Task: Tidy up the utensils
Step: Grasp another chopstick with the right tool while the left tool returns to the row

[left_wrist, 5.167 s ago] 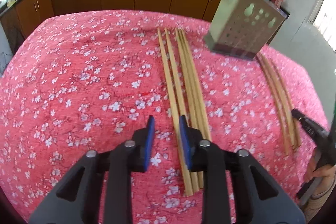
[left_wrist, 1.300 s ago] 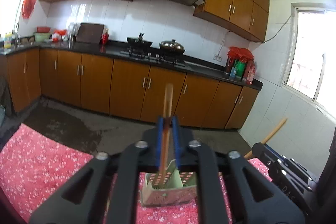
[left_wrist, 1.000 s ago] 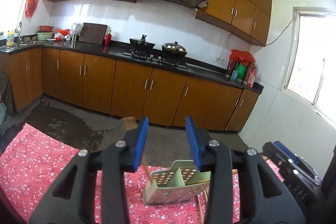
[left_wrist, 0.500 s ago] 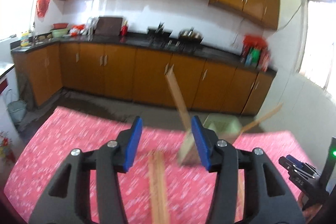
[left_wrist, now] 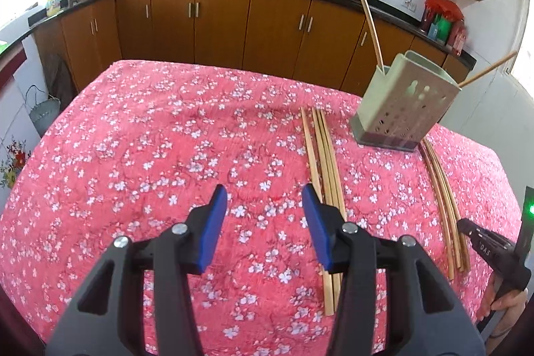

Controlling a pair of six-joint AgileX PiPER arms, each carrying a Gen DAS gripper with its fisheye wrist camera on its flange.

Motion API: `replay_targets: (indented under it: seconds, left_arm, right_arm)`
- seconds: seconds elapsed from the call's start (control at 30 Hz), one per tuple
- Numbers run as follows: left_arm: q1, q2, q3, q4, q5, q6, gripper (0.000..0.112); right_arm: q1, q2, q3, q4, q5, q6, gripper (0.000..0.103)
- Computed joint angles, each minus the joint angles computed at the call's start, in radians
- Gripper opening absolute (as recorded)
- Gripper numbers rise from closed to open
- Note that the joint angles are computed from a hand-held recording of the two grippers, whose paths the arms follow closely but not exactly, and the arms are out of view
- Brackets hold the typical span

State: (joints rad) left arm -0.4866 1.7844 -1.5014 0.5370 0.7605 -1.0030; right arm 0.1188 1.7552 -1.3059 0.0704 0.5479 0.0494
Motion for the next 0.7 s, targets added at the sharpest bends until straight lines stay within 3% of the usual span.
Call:
replay_targets:
  seconds: [0.07, 0.17, 0.33, 0.7]
  left_arm:
    - [0.001, 0.006, 0.0, -0.015, -0.011, 0.021, 0.046]
    - [0.0, 0.028, -0.025, -0.094, -0.023, 0.098, 0.042]
    - [-0.006, 0.099, -0.072, -0.196, -0.026, 0.192, 0.032]
    - [-0.039, 0.202, -0.171, -0.187, 0.038, 0.209, 0.022]
  right_arm:
    - [0.006, 0.008, -0.002, -0.097, -0.011, 0.111, 0.008]
    - [-0.017, 0.016, -0.001, -0.046, -0.025, 0.086, 0.008]
    - [-0.002, 0.016, 0.007, -0.102, -0.04, 0.113, 0.008]
    - [-0.015, -0.015, 0.041, -0.078, -0.053, 0.074, 0.008]
